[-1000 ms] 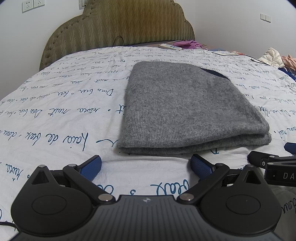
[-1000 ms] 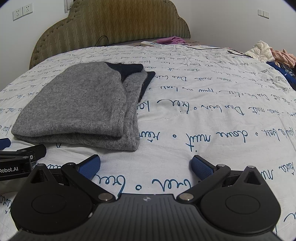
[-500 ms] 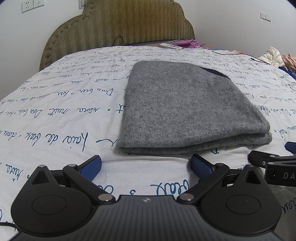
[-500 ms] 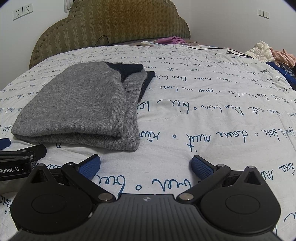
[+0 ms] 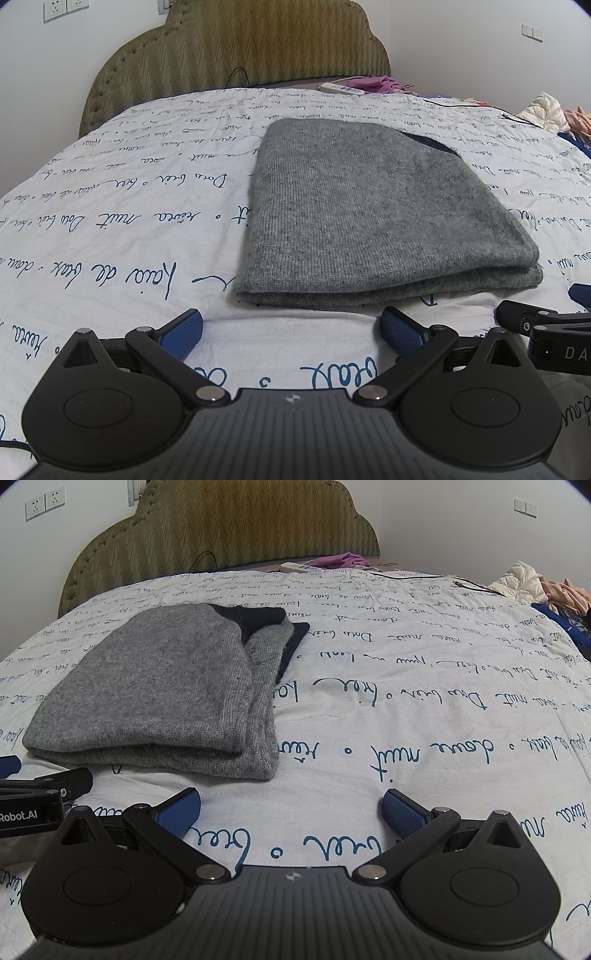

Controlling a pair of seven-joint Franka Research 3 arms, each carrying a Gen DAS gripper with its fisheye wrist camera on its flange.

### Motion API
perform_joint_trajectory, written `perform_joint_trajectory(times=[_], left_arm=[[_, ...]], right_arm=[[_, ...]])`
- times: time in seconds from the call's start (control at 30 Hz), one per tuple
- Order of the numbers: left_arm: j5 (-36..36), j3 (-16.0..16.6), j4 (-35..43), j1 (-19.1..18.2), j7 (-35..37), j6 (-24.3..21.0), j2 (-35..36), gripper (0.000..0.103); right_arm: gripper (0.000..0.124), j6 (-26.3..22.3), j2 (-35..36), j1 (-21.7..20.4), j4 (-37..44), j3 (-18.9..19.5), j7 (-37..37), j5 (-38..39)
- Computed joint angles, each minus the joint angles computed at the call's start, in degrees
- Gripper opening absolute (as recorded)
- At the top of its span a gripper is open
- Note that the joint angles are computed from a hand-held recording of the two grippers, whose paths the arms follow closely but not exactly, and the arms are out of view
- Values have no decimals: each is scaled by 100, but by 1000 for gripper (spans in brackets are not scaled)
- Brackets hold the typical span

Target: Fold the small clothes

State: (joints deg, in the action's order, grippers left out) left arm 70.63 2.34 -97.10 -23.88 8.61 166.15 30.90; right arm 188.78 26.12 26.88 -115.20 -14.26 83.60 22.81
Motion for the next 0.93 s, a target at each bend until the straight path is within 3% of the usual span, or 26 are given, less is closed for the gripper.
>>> perform_joint_trajectory(times=[0.23,0.53,0.63,0.77,0.87,0.93], left_arm=[[-417,-134,-57,58,403,-149,-48,103],[-655,-71,-138,59,639,31,-89,103],[-589,3,-192,6,517,99,-133,103],[191,287,-326,-220,-389,216,-285,103],[534,167,-405,-175,-627,74,-400,103],[223,-119,-479,71,-171,78,-442,103]], right_arm=[[103,0,-1,1,-1,1,-7,7],[103,0,-2,6,-2,-2,-12,13],[103,0,-2,12,-2,-7,-10,16],[103,1,-2,15,-3,-8,-10,17],[103,1,-4,15,-5,-10,-12,18],[103,0,-2,23,-3,-17,-9,20]])
